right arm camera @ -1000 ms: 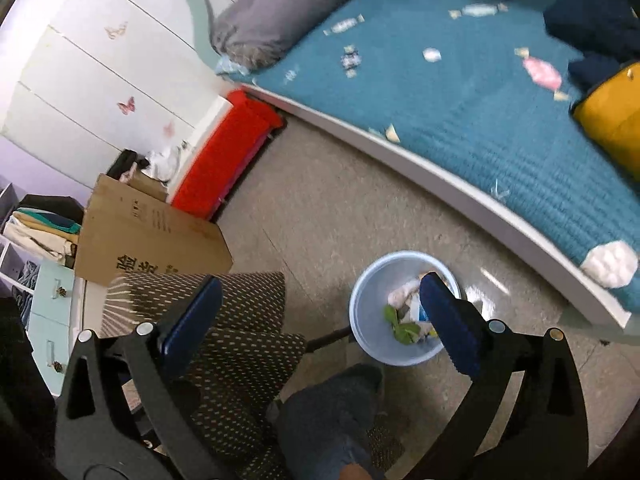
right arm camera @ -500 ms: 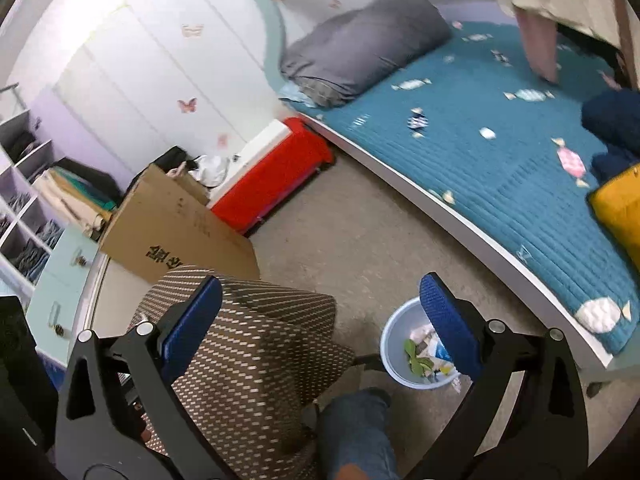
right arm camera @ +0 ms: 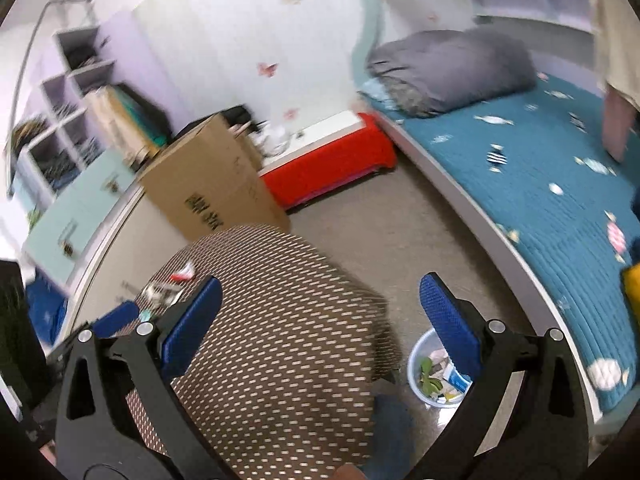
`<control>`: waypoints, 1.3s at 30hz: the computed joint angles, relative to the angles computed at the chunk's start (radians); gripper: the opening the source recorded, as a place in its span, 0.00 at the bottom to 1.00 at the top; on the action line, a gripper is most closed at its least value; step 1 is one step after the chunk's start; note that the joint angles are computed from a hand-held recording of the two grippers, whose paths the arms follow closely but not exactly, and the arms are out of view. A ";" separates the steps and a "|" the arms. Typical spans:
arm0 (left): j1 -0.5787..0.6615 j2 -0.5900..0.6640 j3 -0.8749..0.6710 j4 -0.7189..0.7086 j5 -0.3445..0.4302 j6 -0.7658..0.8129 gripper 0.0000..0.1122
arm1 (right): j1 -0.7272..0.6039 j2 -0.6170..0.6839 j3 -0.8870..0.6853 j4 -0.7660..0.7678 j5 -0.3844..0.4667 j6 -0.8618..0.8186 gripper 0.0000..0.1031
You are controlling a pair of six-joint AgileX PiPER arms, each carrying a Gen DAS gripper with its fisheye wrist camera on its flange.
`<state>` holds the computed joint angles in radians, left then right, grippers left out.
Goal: Collect trash
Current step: 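Move both grippers back to the table, then grasp the teal tube with the left gripper while the right grasps the black-gold wrapper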
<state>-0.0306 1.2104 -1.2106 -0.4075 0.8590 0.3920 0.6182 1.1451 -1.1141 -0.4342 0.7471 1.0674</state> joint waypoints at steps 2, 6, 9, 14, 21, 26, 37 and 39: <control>0.090 -0.010 0.017 -0.041 0.006 0.053 0.83 | 0.050 0.055 -0.043 -0.013 -0.003 -0.013 0.94; 0.275 -0.007 0.045 -0.127 0.027 0.150 0.83 | 0.120 0.170 -0.132 -0.015 -0.018 -0.060 0.94; 0.397 0.017 0.052 -0.164 0.038 0.214 0.83 | 0.159 0.259 -0.202 -0.008 -0.024 -0.104 0.94; 0.555 0.072 0.043 -0.203 0.041 0.283 0.83 | 0.190 0.401 -0.324 0.036 -0.034 -0.204 0.94; 0.663 0.175 0.021 -0.196 -0.001 0.294 0.83 | 0.203 0.610 -0.520 0.163 -0.014 -0.431 0.94; 0.643 0.266 0.007 -0.129 -0.059 0.249 0.83 | 0.191 0.759 -0.674 0.267 0.008 -0.632 0.94; 0.605 0.404 -0.035 -0.012 -0.123 0.185 0.66 | 0.166 1.089 -1.121 0.458 0.198 -1.020 0.94; 0.634 0.401 -0.034 -0.053 -0.107 0.243 0.52 | 0.175 1.168 -1.258 0.451 0.276 -1.060 0.94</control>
<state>0.6030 1.6114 -1.2447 -0.4606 0.7517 0.6349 0.7932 2.3136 -2.3719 0.0163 1.0227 0.0073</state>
